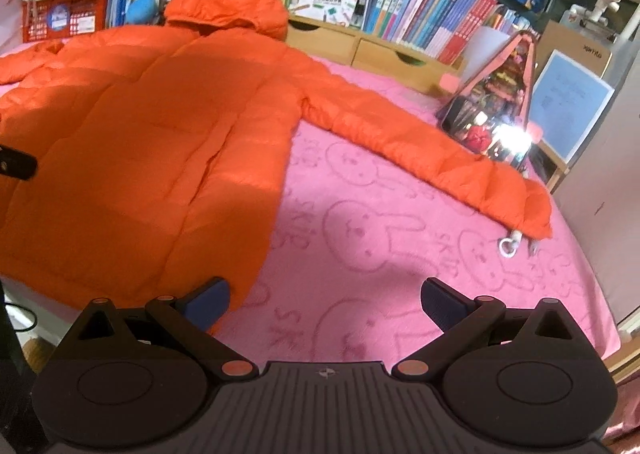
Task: Fold clothes
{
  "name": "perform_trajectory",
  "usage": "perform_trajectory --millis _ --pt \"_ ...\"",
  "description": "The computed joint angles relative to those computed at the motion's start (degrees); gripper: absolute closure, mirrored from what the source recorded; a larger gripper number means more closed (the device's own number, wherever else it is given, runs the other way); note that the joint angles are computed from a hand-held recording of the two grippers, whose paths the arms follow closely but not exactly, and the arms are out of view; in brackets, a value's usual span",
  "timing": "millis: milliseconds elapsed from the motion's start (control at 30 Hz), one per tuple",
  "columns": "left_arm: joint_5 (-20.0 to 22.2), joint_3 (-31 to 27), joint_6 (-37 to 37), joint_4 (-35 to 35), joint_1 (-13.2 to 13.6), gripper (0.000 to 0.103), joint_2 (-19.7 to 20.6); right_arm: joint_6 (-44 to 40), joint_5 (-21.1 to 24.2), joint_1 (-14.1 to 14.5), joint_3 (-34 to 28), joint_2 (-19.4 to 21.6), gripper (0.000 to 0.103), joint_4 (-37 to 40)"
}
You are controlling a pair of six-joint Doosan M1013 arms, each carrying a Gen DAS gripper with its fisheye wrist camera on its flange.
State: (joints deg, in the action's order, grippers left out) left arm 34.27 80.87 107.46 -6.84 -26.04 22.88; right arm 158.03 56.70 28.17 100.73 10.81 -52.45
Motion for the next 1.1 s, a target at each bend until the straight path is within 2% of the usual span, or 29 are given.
perform_trajectory --millis 233,467,867,967,1100 --pt "-0.4 -1.5 -10.8 7.7 1.0 0.0 0.8 -0.4 -1.9 -1.1 -0.4 0.3 0.0 -1.7" --pt "0.6 -2.8 -18.5 12.7 1.6 0.0 1.7 -3.5 -8.6 -1.7 -0.8 0.7 0.0 -1.8" --pt "2.1 -3.9 -20.4 14.1 1.7 0.0 2.7 -10.5 -20.2 -2.1 -3.7 2.9 0.0 -0.4" --pt "2.5 -4.3 -21.0 14.6 1.7 0.0 3.1 -11.1 -21.7 -2.3 -4.2 3.5 0.0 -0.4" --pt "2.4 -4.9 -22.1 15.4 2.0 0.0 3.6 -6.6 -20.6 -3.2 -4.1 3.9 0.0 -2.9"
